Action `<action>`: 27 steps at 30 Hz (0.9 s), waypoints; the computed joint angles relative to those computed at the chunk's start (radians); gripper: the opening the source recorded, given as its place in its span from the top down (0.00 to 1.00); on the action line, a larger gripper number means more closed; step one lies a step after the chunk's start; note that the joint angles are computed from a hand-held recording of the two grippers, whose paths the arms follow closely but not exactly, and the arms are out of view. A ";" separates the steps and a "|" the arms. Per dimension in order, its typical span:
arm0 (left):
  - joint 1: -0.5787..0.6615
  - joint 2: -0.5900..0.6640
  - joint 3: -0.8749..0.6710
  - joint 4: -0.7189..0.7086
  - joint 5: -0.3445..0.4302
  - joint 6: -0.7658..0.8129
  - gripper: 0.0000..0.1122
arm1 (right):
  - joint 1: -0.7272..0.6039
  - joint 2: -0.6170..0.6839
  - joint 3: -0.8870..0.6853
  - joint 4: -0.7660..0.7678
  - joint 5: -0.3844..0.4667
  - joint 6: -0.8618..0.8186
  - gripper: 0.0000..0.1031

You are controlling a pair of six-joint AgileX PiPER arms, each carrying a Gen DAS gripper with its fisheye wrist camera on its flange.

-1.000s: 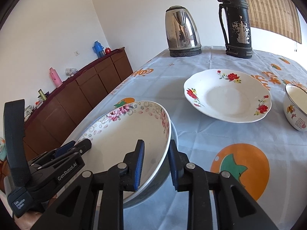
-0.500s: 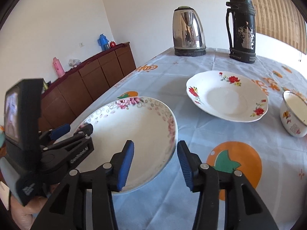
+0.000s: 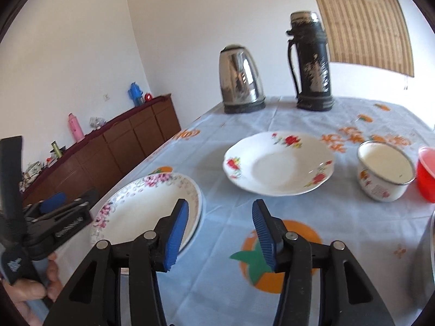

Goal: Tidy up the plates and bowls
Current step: 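Lower the pink-floral plate onto the blue-patterned plate and open the left gripper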

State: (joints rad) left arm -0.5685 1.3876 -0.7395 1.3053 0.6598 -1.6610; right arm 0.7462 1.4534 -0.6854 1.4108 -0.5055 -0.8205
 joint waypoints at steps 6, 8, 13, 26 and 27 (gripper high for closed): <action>-0.100 -0.044 0.026 -0.005 0.050 -0.042 0.23 | 0.028 -0.102 0.114 -0.013 -0.146 0.066 0.47; -0.127 -0.054 0.028 -0.023 0.054 -0.035 0.23 | 0.055 -0.138 0.147 0.006 -0.211 0.062 0.47; -0.224 -0.079 0.044 -0.034 0.081 -0.060 0.21 | 0.165 -0.228 0.223 0.082 -0.397 0.029 0.47; -0.342 -0.073 0.043 -0.073 0.071 -0.054 0.21 | 0.383 -0.342 0.316 0.248 -0.643 -0.019 0.47; -0.341 -0.074 0.045 -0.077 0.061 -0.049 0.21 | 0.380 -0.353 0.321 0.254 -0.641 -0.020 0.47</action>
State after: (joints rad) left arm -0.9093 1.3140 -0.6944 1.2286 0.7212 -1.7103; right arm 1.1264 1.1001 -0.3640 1.6644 -1.1468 -0.8404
